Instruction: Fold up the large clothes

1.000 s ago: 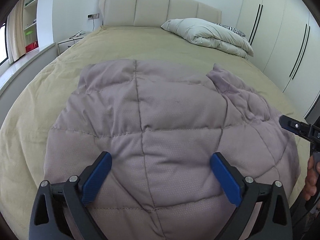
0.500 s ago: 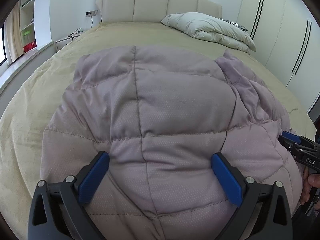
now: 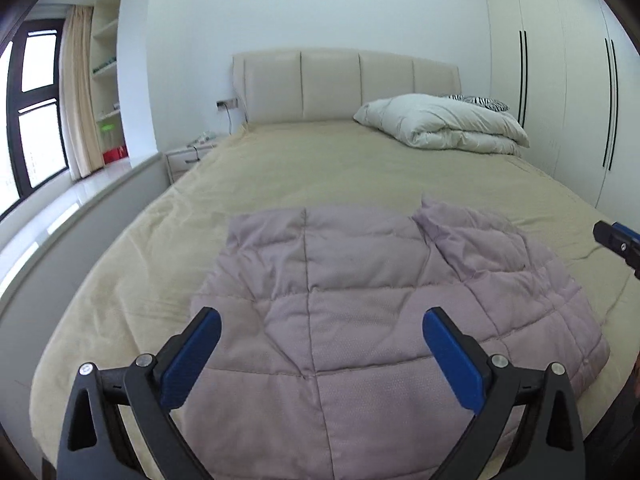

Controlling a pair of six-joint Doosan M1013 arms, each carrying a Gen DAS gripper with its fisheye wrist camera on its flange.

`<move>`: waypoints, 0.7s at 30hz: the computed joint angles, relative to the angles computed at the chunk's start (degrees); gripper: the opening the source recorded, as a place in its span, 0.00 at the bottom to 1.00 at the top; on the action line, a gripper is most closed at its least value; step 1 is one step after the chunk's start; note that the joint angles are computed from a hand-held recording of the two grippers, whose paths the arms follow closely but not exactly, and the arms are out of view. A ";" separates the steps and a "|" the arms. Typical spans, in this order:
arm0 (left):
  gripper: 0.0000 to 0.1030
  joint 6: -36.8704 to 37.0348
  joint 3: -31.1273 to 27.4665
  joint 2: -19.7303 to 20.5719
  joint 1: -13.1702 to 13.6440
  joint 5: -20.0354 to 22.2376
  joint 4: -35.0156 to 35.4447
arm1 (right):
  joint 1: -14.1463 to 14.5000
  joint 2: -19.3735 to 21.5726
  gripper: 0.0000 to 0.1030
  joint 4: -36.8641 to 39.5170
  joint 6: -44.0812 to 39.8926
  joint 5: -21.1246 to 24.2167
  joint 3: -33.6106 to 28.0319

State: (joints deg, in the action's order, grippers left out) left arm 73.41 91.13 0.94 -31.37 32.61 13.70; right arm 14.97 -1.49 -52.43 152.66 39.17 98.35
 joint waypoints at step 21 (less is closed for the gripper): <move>1.00 -11.73 -9.54 -2.67 -1.98 16.33 5.97 | 7.47 -2.03 1.00 -3.41 -0.07 15.72 -10.08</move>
